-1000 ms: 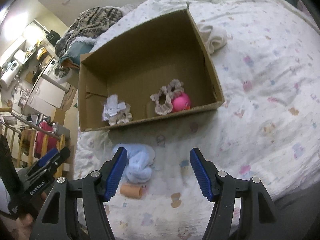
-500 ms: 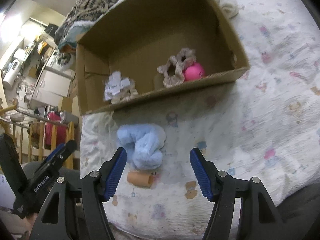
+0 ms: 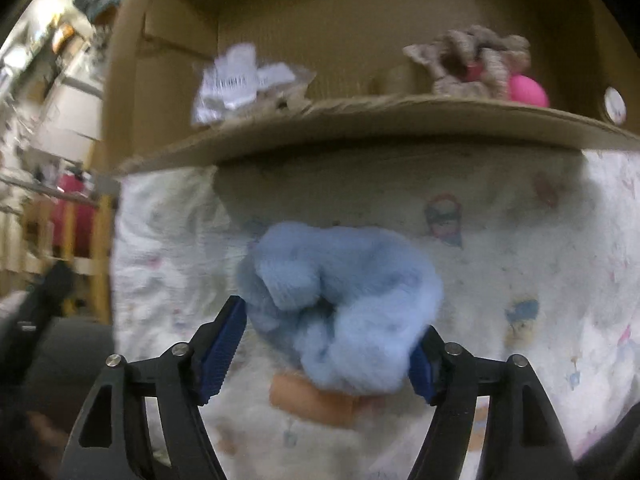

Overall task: Organize soft objects
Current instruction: 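Grasp the light blue fluffy scrunchie with right tool while left tool grasps the tan tube, then carry the blue scrunchie and tan tube over the box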

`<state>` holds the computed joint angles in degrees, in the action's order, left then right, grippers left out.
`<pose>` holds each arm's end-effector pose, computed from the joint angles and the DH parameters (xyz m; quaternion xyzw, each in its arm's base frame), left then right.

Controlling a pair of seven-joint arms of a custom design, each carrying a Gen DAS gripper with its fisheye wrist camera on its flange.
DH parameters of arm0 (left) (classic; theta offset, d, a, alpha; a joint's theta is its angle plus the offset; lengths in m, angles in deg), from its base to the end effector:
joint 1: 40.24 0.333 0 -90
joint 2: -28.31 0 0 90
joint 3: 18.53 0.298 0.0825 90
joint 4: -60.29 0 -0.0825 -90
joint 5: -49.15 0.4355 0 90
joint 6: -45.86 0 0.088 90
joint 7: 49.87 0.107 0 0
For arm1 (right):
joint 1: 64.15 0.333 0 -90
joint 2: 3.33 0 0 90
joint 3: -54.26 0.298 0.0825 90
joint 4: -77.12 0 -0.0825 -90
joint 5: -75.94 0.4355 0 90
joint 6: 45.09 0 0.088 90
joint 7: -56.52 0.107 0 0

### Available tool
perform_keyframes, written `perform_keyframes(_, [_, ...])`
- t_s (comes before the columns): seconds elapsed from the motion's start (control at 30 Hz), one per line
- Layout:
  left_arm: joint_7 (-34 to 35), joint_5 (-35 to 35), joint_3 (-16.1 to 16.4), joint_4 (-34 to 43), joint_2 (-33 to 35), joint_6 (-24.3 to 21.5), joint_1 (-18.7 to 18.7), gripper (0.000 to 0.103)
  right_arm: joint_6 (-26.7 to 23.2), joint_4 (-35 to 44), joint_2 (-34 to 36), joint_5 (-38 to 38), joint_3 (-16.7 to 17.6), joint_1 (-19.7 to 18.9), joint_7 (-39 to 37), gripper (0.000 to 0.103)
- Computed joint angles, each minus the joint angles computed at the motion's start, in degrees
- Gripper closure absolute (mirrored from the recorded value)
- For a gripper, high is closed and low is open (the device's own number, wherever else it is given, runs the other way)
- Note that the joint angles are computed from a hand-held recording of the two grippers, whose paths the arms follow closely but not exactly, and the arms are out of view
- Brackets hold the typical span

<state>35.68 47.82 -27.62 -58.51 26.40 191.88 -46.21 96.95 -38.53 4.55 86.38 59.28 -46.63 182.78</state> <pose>0.6056 -0.1633 0.4593 -0.6236 0.7402 -0.2088 0.1400 0.5996 0.2471 0.3718 -0.5571 0.8117 0.0269 0.1737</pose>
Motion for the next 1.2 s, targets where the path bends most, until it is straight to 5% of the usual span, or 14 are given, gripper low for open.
perform_keyframes(0.07, [0.0, -0.7, 0.1, 0.2, 0.2, -0.6, 0.1, 0.034, -1.4, 1.3, 1.1, -3.1, -0.2, 0.6, 1.0, 0.028])
perform_keyframes(0.2, [0.6, -1.7, 0.1, 0.7, 0.6, -1.7, 0.0, 0.034, -2.7, 1.0, 0.8, -8.9, -0.6, 1.3, 1.5, 0.070])
perform_keyframes(0.3, [1.0, -0.9, -0.2, 0.7, 0.7, -2.3, -0.3, 0.034, -1.5, -1.9, -1.9, -4.3, -0.4, -0.1, -1.9, 0.086])
perform_keyframes(0.7, [15.4, -14.1, -2.1, 1.0, 2.4, -14.4, -3.3, 0.037, 6.3, -20.9, -24.2, -1.0, -2.0, -2.1, -1.8, 0.087])
perform_keyframes(0.9, [15.5, -11.7, -3.1, 0.7, 4.0, -16.0, -4.9, 0.056, 10.3, -23.8, -25.7, 2.0, -2.7, -2.1, -2.0, 0.087])
perform_keyframes(0.97, [16.2, -11.3, -3.2, 0.8, 4.5, -16.6, -5.1, 0.074, 11.5, -23.6, -25.2, 2.1, -2.4, -2.2, -1.4, 0.087])
perform_keyframes(1.1, [17.6, -11.9, -3.2, 0.7, 4.2, -17.8, -5.2, 0.091, 11.6, -23.6, -24.9, 2.8, -2.8, -1.9, -2.0, 0.087])
perform_keyframes(1.2, [19.9, -13.3, -3.2, -0.3, 3.0, -17.2, -5.2, 0.095, 11.6, -23.5, -24.9, 2.9, -2.7, -1.9, -2.1, 0.087])
